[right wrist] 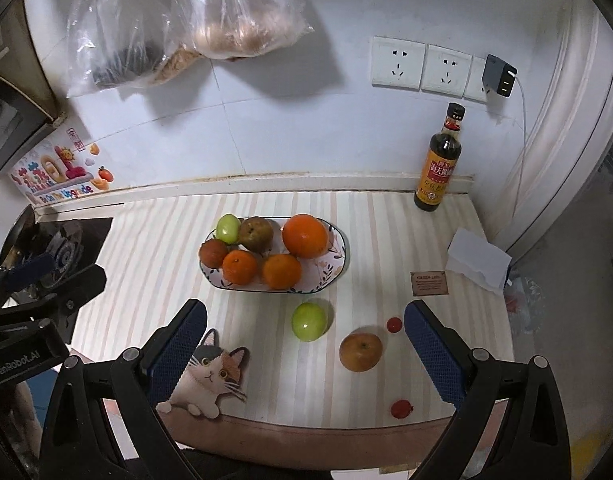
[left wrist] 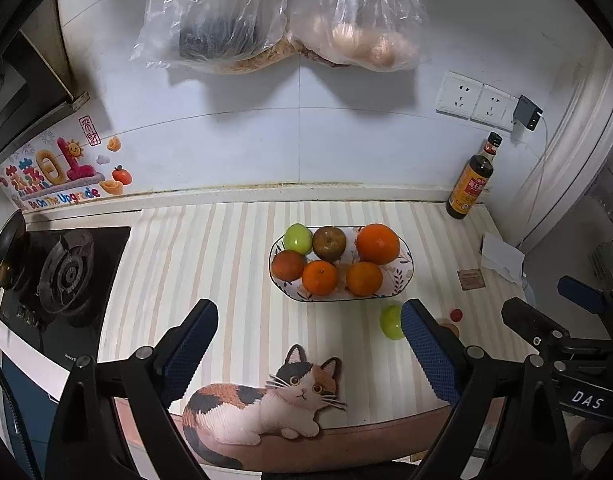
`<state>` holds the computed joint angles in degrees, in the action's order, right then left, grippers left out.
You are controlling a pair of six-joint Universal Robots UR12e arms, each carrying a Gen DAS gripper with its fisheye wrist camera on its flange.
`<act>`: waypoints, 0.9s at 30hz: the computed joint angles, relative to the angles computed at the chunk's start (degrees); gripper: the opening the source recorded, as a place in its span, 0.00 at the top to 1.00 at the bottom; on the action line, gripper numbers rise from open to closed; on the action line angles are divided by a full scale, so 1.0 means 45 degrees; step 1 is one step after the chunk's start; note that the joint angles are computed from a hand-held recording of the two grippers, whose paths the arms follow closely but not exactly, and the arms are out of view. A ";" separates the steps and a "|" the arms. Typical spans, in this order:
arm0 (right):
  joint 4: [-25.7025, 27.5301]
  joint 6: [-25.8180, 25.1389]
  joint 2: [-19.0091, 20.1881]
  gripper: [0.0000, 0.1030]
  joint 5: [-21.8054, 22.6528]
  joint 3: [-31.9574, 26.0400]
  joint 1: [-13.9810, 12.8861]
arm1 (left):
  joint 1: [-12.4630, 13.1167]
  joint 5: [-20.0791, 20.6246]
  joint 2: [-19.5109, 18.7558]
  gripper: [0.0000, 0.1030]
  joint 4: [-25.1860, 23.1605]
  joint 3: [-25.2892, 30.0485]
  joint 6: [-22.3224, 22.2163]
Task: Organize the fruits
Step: 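Lift both tools back from the plate, then grasp the green apple with the left tool while the right tool grasps the red apple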
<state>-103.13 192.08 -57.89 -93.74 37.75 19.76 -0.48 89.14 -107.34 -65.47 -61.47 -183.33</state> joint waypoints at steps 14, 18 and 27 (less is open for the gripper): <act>-0.0397 0.1334 -0.0196 0.02 0.1305 0.0785 -0.0627 | -0.0226 0.0163 -0.0343 0.00 -0.0156 0.0052 -0.0375; 0.0289 0.1407 -0.0039 0.02 0.1275 0.1163 -0.0974 | -0.0438 0.0474 -0.1064 0.00 -0.0974 0.0669 -0.0467; 0.1500 0.1710 0.0605 0.25 0.3139 0.2639 -0.1761 | -0.1298 0.1746 -0.3522 0.00 -0.3569 0.3034 0.0415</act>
